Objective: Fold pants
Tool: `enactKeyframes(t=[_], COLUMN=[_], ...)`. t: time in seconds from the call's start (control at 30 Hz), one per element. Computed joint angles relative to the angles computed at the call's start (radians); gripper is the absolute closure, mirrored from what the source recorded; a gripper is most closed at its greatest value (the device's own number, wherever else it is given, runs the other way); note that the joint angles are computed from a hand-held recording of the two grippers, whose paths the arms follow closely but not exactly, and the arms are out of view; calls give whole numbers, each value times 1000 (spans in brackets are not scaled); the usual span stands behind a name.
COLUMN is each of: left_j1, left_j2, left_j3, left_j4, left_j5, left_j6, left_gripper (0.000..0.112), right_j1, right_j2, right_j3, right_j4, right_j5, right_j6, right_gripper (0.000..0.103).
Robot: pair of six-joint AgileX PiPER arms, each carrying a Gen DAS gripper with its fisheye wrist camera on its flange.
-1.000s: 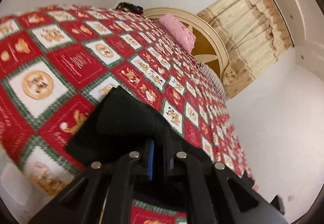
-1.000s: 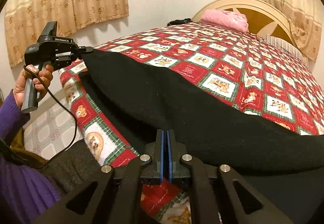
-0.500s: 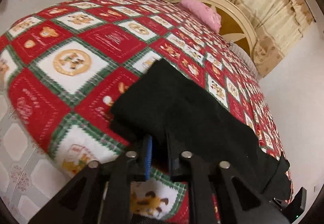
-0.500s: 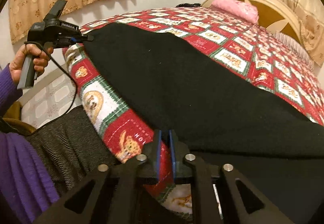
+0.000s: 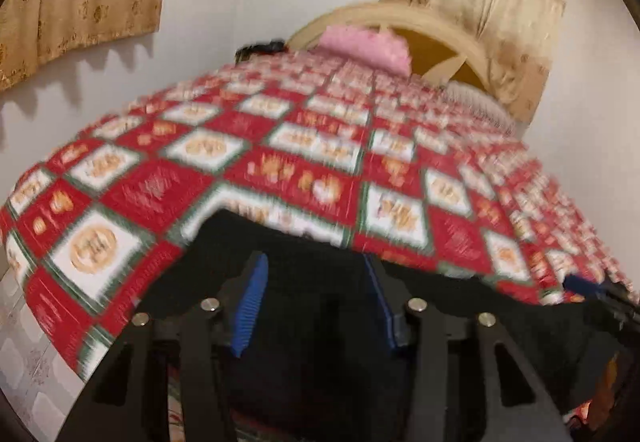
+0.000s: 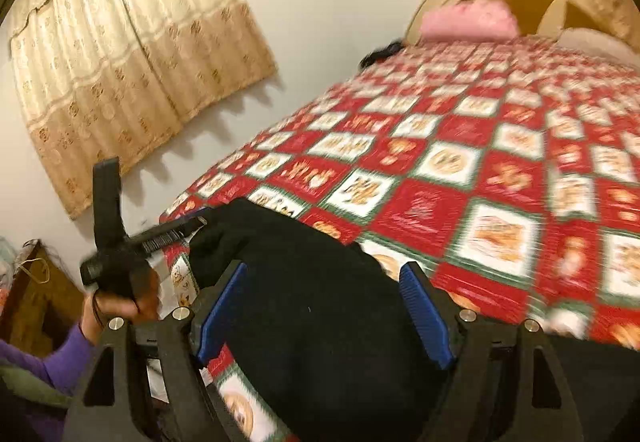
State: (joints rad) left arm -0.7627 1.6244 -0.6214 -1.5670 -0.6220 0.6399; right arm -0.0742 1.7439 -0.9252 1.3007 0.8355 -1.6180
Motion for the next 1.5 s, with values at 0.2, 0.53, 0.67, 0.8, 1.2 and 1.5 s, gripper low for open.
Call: enactKeyframes(t=[0.2,0.53,0.67,0.8,1.2,1.5], left_j1=[-80,-127,-123,-135,-116,-117], left_j2=[87,162,155,172,167,169], left_j3=[65,-20,4,-12,5,13], left_j4=[84,-7,81,63,102,117], left_j5=[-49,-121,-95,-116,-104,-110], left_j6=[-201,-53,-158,-146,-175,-187], left_gripper=[61,40,40,40,36,36], right_j1=[88,134,138,164,140,71], right_j2=[187,169,178,229,360,482], right_j3=[-101,-126,-178,-221,-340,-454], right_j4=[-112,-126,-97,-273,-237,-6], right_j5=[-24,-1,-2,-50,207,271], right_j6=[164,183,171,273,350,466], right_gripper=[27,27,27,27,25,27])
